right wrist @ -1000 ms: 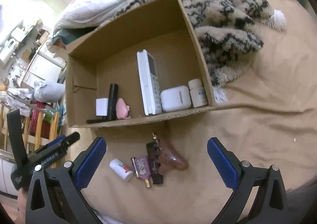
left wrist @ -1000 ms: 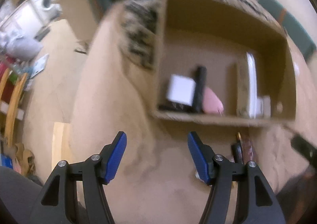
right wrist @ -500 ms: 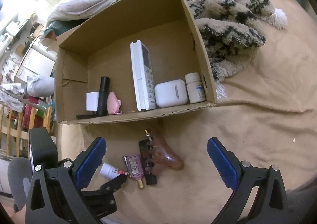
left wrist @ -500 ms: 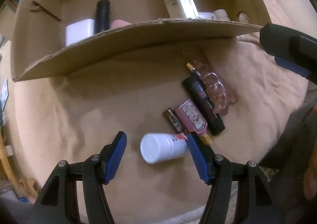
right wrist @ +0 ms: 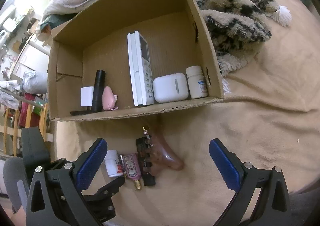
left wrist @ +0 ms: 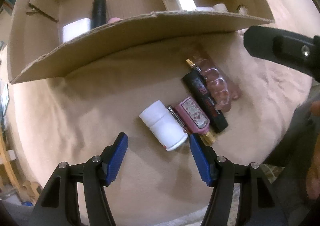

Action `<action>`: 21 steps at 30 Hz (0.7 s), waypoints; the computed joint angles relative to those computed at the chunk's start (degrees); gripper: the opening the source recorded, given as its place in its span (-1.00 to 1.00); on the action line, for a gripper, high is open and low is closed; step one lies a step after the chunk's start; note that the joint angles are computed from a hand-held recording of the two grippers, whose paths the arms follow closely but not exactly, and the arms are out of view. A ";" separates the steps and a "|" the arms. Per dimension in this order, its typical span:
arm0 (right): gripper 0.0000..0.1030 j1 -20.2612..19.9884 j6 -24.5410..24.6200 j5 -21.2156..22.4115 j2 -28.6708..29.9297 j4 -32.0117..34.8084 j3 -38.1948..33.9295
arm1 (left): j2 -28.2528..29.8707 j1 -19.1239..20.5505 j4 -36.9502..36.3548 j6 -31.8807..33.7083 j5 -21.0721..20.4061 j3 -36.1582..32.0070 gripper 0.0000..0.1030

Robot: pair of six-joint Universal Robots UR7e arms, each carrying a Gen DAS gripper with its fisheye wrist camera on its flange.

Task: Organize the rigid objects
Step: 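Grasp the small white bottle with the left tool while the right tool grasps the pink translucent comb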

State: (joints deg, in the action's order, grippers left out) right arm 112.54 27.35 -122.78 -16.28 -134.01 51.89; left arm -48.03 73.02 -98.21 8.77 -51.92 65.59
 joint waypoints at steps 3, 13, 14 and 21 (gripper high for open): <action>1.00 -0.11 0.67 0.07 -0.02 -0.03 0.19 | 0.69 0.16 -0.35 -0.41 0.05 -1.07 0.19; 1.00 -0.47 1.49 -0.04 0.27 0.60 -0.22 | 3.95 3.14 6.42 -10.34 -7.73 -10.19 -0.15; 1.00 -0.47 1.46 -0.03 0.29 0.59 -0.26 | 3.80 3.19 5.53 -10.59 -7.86 -10.00 -0.38; 1.00 -1.44 3.02 2.73 -1.29 -0.76 2.04 | 4.49 4.32 8.93 -12.82 -5.16 -15.47 -0.53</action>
State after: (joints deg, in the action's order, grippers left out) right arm 111.10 30.37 -120.05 -17.57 -134.77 53.93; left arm -43.54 77.35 -89.28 -4.05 -57.09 50.12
